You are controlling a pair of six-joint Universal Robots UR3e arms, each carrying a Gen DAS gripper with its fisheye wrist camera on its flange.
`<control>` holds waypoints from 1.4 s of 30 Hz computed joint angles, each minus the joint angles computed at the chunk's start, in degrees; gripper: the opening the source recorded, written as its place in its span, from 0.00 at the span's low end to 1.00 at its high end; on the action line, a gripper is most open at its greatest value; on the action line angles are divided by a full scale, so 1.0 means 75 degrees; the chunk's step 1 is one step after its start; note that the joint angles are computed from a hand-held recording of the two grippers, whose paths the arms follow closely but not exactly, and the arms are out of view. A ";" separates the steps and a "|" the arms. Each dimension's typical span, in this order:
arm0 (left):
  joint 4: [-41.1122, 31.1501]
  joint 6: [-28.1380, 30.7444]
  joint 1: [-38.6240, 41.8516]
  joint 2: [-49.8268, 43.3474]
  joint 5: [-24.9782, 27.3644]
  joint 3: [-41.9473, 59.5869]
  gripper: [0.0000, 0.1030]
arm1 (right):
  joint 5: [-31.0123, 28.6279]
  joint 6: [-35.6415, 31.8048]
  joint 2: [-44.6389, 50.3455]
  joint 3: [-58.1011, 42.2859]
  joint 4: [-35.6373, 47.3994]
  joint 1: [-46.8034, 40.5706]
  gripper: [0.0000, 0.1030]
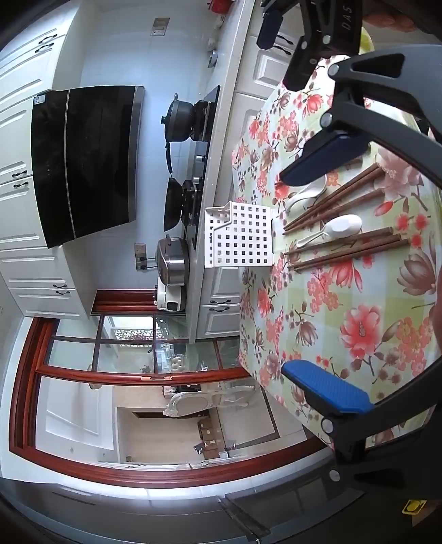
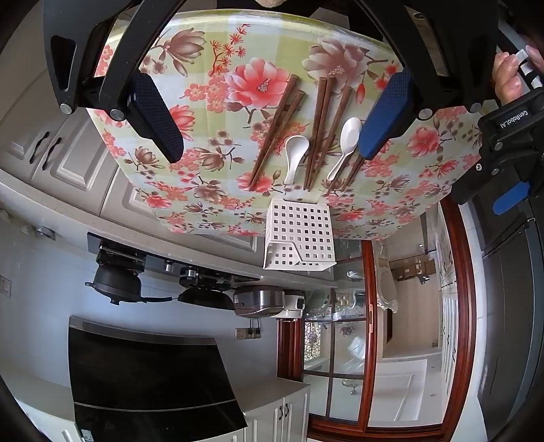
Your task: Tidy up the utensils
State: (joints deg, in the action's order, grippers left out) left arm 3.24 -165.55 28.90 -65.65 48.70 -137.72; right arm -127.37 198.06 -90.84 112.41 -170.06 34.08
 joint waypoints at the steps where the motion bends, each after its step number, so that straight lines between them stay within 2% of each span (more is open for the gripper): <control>1: 0.0023 -0.0006 0.0008 -0.0004 -0.0016 -0.0007 0.96 | -0.0010 -0.0017 0.0001 -0.0002 0.0000 0.0003 0.94; 6: -0.0573 0.0211 0.0306 0.0270 -0.0510 -0.0036 0.96 | 0.0074 0.0002 -0.0033 0.0067 -0.0068 -0.0044 0.94; 8: -0.1106 0.0397 0.0537 0.0489 -0.0808 0.0084 0.96 | 0.0113 0.0009 -0.0031 0.0079 -0.0077 -0.0049 0.94; 12: -0.1061 0.0414 0.0140 0.0396 -0.0494 0.0156 0.96 | 0.0112 0.0078 -0.0022 -0.0060 0.0113 -0.0059 0.94; 15: -0.1208 0.0564 0.0338 0.0427 -0.0730 0.0096 0.96 | 0.0104 0.0077 -0.0027 0.0012 -0.0034 -0.0055 0.94; 42: -0.1104 0.0536 0.0235 0.0290 -0.0618 0.0116 0.96 | 0.0115 0.0056 -0.0117 0.0089 -0.0135 -0.0055 0.94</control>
